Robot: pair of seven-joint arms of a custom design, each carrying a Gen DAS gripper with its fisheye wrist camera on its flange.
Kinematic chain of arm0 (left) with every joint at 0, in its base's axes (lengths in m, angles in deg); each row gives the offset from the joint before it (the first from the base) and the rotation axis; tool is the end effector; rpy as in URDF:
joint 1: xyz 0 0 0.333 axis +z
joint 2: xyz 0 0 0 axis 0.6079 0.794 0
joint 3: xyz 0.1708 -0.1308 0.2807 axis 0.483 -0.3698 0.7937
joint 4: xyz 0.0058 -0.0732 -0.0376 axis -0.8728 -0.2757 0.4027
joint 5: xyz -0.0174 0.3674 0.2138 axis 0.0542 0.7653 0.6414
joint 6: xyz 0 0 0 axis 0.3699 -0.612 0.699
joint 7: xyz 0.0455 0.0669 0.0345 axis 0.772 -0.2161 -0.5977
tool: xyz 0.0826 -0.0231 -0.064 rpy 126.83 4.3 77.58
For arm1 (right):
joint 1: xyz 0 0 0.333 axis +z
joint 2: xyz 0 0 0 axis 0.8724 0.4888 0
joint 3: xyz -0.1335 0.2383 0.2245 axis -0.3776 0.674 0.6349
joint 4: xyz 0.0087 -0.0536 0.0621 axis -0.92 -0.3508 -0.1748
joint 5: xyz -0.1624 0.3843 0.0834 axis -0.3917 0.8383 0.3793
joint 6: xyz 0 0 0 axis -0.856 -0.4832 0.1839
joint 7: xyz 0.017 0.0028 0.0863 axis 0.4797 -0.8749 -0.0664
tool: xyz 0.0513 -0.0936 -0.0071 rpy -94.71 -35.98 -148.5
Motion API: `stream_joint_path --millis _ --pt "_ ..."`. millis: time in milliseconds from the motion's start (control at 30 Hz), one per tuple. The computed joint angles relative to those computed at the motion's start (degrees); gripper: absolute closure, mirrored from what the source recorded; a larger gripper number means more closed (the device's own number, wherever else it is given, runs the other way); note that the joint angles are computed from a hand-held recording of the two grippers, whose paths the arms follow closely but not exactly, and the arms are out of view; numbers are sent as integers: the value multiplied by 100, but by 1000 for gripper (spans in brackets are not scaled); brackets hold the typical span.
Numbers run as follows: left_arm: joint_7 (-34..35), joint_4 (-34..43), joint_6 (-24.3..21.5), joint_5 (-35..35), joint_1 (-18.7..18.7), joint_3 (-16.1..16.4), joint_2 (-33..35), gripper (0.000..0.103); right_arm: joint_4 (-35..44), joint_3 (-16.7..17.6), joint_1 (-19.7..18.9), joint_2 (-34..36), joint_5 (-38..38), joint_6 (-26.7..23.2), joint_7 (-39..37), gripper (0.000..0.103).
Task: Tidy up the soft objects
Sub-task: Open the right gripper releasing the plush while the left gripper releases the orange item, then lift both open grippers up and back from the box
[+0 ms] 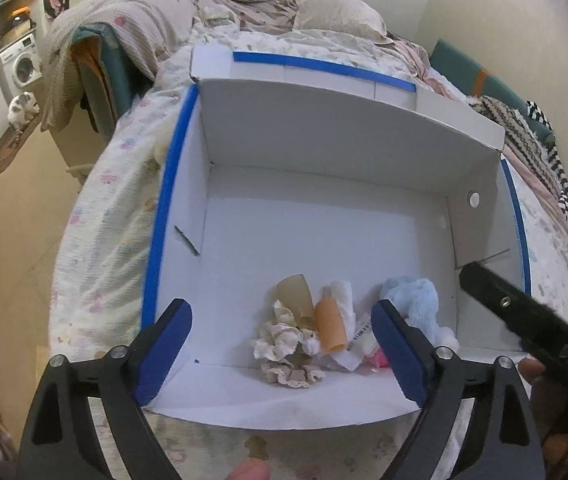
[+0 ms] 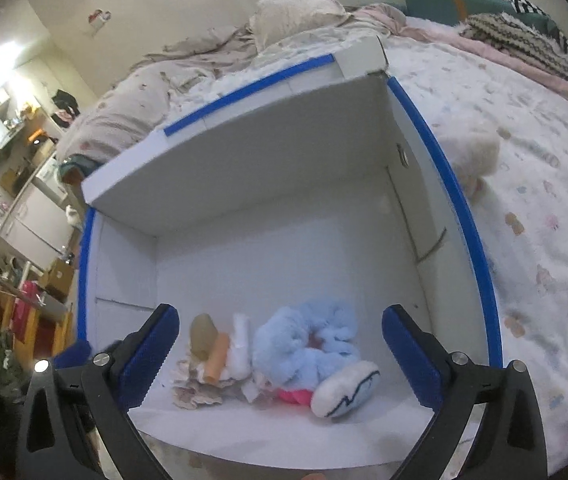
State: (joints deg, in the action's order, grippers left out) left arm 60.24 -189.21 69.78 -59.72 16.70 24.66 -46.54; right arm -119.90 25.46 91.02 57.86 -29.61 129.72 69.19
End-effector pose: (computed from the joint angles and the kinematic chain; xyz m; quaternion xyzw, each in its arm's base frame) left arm 0.4578 -0.3516 0.6065 -0.7639 0.5793 -0.2226 0.1769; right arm 0.5054 0.4583 0.5841 -0.6840 0.6476 -0.0471 0.3325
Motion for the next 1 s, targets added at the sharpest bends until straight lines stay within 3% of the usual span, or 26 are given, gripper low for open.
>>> stream_joint_path --millis 200,400,467,567,700,1000 --pt "-139 108 -524 242 -4 -92 -44 8 -70 55 10 -6 281 -294 -127 0" --pt "-282 235 -1277 580 -48 -178 -88 8 -89 40 160 -146 -186 -575 -55 0" --pt "-358 91 -1239 550 -62 -149 -265 8 -118 45 197 -241 -293 -732 -61 0" --pt "-379 -142 -1123 423 -85 -110 -546 8 41 87 240 -196 -123 -1486 -316 0" --pt "-405 -395 -1076 361 -122 -131 -853 8 40 91 377 -286 -679 -1737 -231 0" --pt "-573 -783 -1010 448 -168 -259 -1426 8 -604 68 376 -980 -657 -1186 347 0"
